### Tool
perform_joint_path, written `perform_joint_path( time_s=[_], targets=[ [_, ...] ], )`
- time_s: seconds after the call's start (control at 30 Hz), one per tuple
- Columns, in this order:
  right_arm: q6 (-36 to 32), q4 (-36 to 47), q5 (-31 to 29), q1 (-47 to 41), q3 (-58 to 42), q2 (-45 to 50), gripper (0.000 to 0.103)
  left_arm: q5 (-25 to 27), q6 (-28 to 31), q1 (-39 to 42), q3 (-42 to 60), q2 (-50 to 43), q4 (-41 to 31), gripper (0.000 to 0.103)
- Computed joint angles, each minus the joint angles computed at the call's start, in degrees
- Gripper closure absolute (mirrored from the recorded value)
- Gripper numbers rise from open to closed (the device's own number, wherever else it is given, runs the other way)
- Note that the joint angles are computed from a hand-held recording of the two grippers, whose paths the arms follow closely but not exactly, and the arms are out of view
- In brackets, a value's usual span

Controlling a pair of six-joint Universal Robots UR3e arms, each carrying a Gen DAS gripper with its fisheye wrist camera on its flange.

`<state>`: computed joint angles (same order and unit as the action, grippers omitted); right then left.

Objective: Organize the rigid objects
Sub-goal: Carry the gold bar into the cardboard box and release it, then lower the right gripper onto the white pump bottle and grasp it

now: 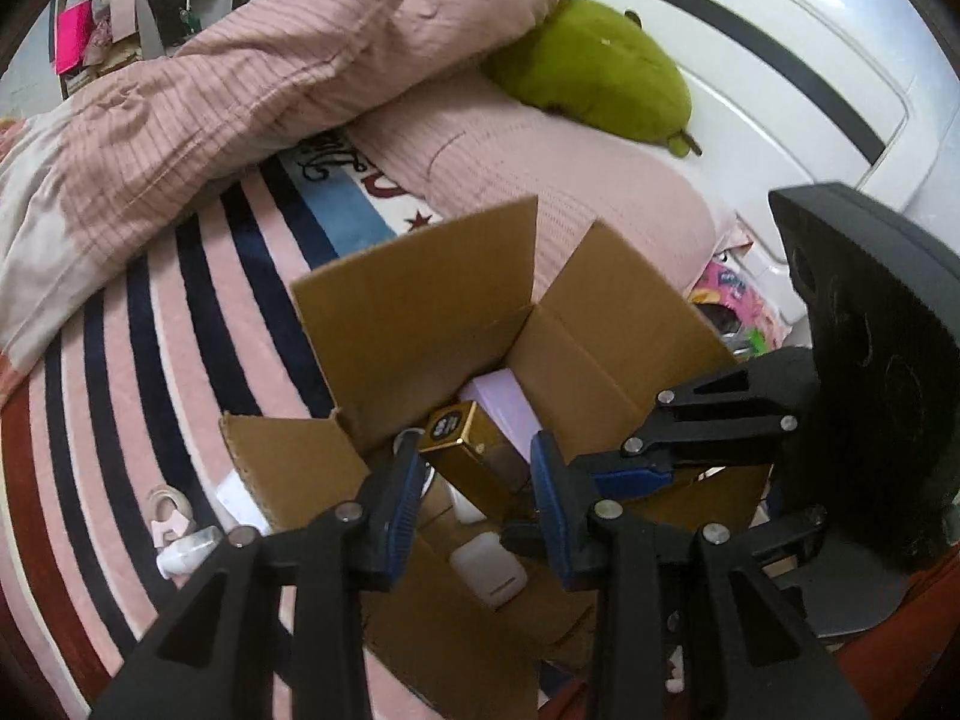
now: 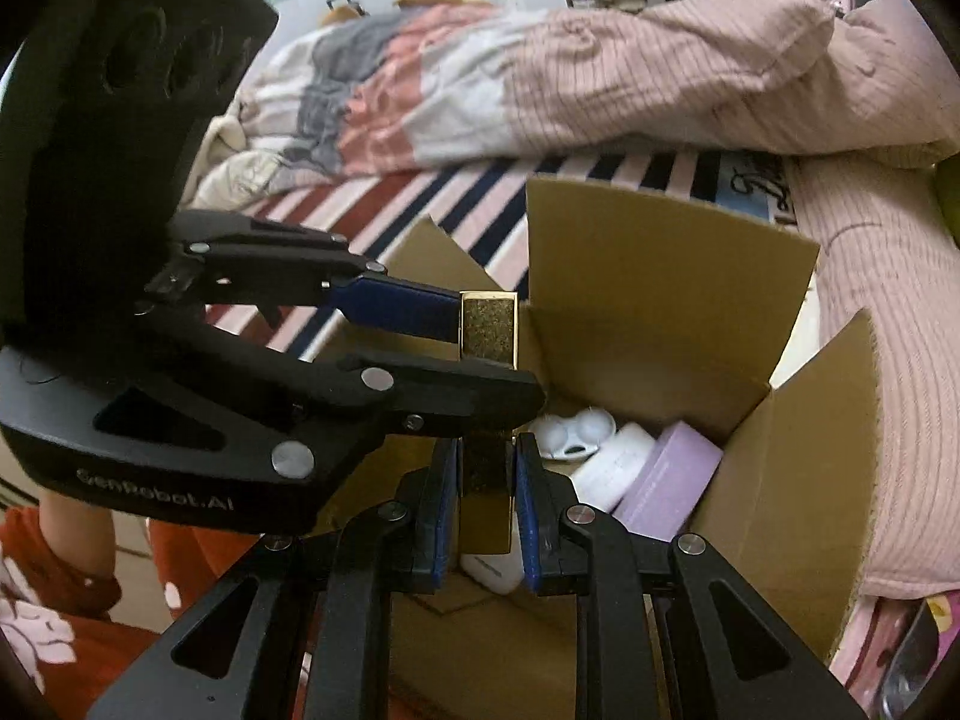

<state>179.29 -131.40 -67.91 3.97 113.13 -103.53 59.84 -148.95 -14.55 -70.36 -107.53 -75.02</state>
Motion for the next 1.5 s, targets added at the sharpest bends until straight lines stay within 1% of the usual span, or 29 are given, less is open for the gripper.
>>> perform_joint_path(
  time_s=[0.03,0.07,0.1,0.17,0.3,0.43,0.47,0.57,0.63,0.7,0.83,0.87,0.93,1.0,1.03,1.1,1.17,1.23,1.3,1.37,1.5],
  targets=[
    [-0.4,1.0,0.2,-0.2,-0.2,0.2,0.089,1.0,-0.5,-0.4,-0.4,0.0,1.2,0.069],
    [-0.3,1.9,-0.1,-0.2,-0.8,0.4,0.089,1.3,-0.8,-0.3,-0.4,0.1,1.4,0.064],
    [-0.1,2.8,-0.8,-0.1,-1.2,0.5,0.089,0.5,-0.8,0.5,-1.3,0.9,1.9,0.058],
    [-0.1,3.3,-1.5,0.4,-2.2,1.4,0.089,-1.6,-1.1,2.9,-3.9,3.2,3.5,0.053],
    [-0.1,3.3,-2.5,0.9,-2.1,0.8,0.089,-3.6,-1.3,8.1,-8.8,8.6,5.5,0.047],
    [2.1,3.1,-4.5,3.3,-5.1,2.1,0.089,-5.1,-0.6,14.5,-15.0,15.0,7.5,0.046],
    [2.6,2.7,-4.7,3.8,-5.5,2.2,0.089,-5.9,-0.2,16.9,-16.8,16.9,7.6,0.045],
    [5.3,-1.0,-6.1,7.4,-8.8,4.9,0.089,-8.9,1.7,24.9,-22.3,22.6,7.5,0.036],
    [7.1,-3.8,-7.6,11.5,-12.8,8.7,0.087,-10.5,4.0,29.8,-24.9,25.3,6.4,0.034],
    [8.1,-5.6,-8.7,15.0,-16.8,12.7,0.076,-11.3,6.2,34.2,-27.6,27.5,5.5,0.033],
    [9.4,-7.0,-11.1,22.8,-28.3,23.9,0.075,-12.4,11.4,43.1,-33.6,31.9,3.5,0.029],
    [9.7,-7.0,-11.9,24.5,-31.3,26.9,0.074,-12.8,13.1,45.4,-35.0,32.8,2.6,0.029],
    [9.8,-5.7,-13.6,27.6,-37.8,32.9,0.068,-13.5,16.2,49.2,-37.8,34.0,1.3,0.028],
    [10.3,-4.9,-14.5,29.8,-42.8,38.6,0.061,-14.2,19.5,52.5,-39.8,34.3,0.3,0.026],
    [10.6,-4.4,-15.2,30.6,-45.2,41.0,0.059,-14.3,20.5,53.7,-40.9,33.6,0.5,0.026],
    [11.3,-3.5,-20.3,33.0,-50.3,46.7,0.053,-13.6,21.2,54.5,-41.8,31.7,1.1,0.026],
    [12.6,-2.7,-22.9,33.7,-54.0,51.5,0.048,-12.5,20.7,54.7,-42.9,29.6,3.7,0.026],
    [15.3,-4.0,-23.8,33.3,-53.9,53.7,0.044,-11.6,20.4,54.7,-43.5,27.6,5.5,0.026],
    [19.9,-6.0,-24.8,32.1,-52.7,55.6,0.035,-11.1,20.0,54.6,-43.4,25.9,6.6,0.026],
    [24.3,-7.3,-26.3,31.1,-52.4,57.4,0.033,-10.4,19.4,54.4,-43.2,23.9,8.3,0.026],
    [32.0,-10.9,-29.0,29.2,-51.9,60.8,0.033,-9.6,18.1,53.9,-42.5,21.3,10.1,0.026]
  ],
)
